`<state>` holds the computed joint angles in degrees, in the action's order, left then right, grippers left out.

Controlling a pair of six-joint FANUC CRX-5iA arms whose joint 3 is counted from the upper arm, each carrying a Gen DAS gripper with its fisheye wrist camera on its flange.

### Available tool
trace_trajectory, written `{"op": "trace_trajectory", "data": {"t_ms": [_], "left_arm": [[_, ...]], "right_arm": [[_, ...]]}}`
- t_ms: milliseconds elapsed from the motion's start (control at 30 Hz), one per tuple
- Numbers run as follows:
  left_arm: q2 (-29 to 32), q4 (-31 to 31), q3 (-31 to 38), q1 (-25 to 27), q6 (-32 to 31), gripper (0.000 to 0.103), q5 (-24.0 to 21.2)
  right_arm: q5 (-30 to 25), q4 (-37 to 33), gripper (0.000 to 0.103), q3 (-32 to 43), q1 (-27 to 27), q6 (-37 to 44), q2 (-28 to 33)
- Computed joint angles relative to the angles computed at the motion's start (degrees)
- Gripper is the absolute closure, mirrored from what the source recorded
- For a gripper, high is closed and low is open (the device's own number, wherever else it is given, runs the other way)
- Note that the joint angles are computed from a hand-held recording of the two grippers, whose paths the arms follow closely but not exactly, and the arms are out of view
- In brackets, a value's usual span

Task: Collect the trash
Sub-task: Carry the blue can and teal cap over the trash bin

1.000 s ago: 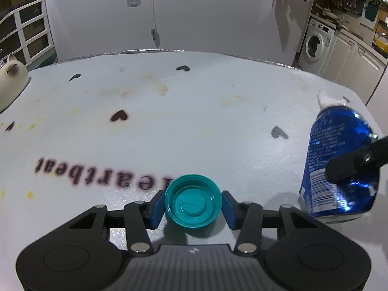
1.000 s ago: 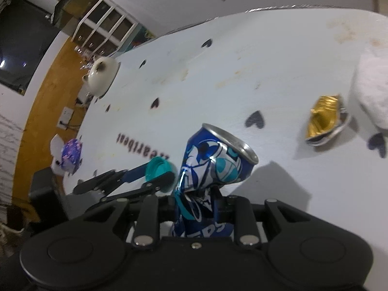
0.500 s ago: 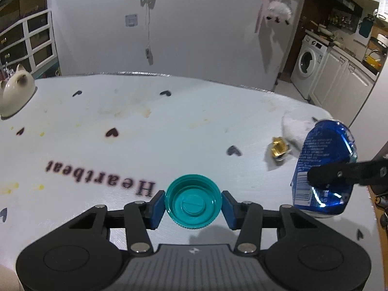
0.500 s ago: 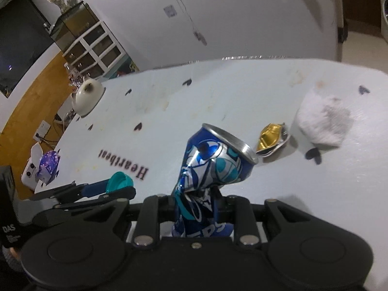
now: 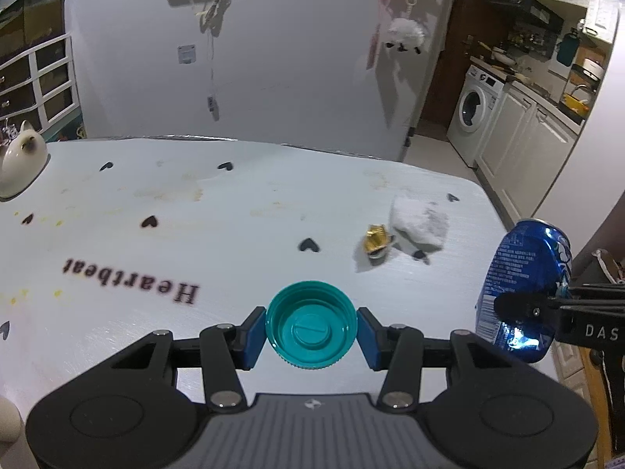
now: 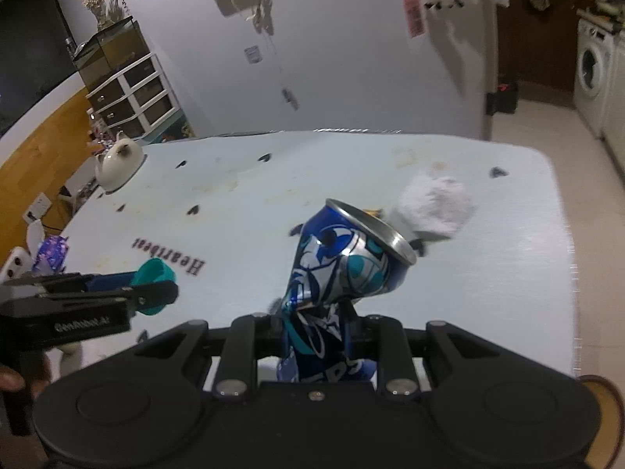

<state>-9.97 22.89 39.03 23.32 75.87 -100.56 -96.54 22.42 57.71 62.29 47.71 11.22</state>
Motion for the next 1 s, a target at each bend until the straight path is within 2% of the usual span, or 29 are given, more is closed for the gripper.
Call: {"op": "trace_trajectory", "data": {"t_ms": [133,233,333,633,833,1000], "left_arm": [[-0.54,-2.13,0.93,-4.48,2.84,0.053,0.20],[-0.38,-5.71,2.89,-10.25,6.50,0.053,0.33],[0.54,-10.03,5.65,-17.60,11.17,0.053,-0.01],[7.48,-26.59,16.52,-45.20,26.04,0.053,-2.87],[13.84,-33.13,22.77,-58.13,32.54,0.053,-3.95],[19.99,-35.15,28.75,-64.72,35.58,0.053,-5.20]], "right_arm": [[0.93,2.88,0.078,-7.00,1.44,-1.66,-5.17],[1.36,4.19,0.078,-11.33,2.26,-2.98,-8.96],[1.21,4.96,0.078,-14.76,2.73,-3.56,-12.60],[-1.30,6.22,0.078,-22.50,1.52,-2.63,-22.88],[-3.37,4.66,0.078,-26.13,-3.38,-0.12,-28.77],[-4.65,-0.01,0.078,-27.57,-12.23,4.15,-32.02]]}}
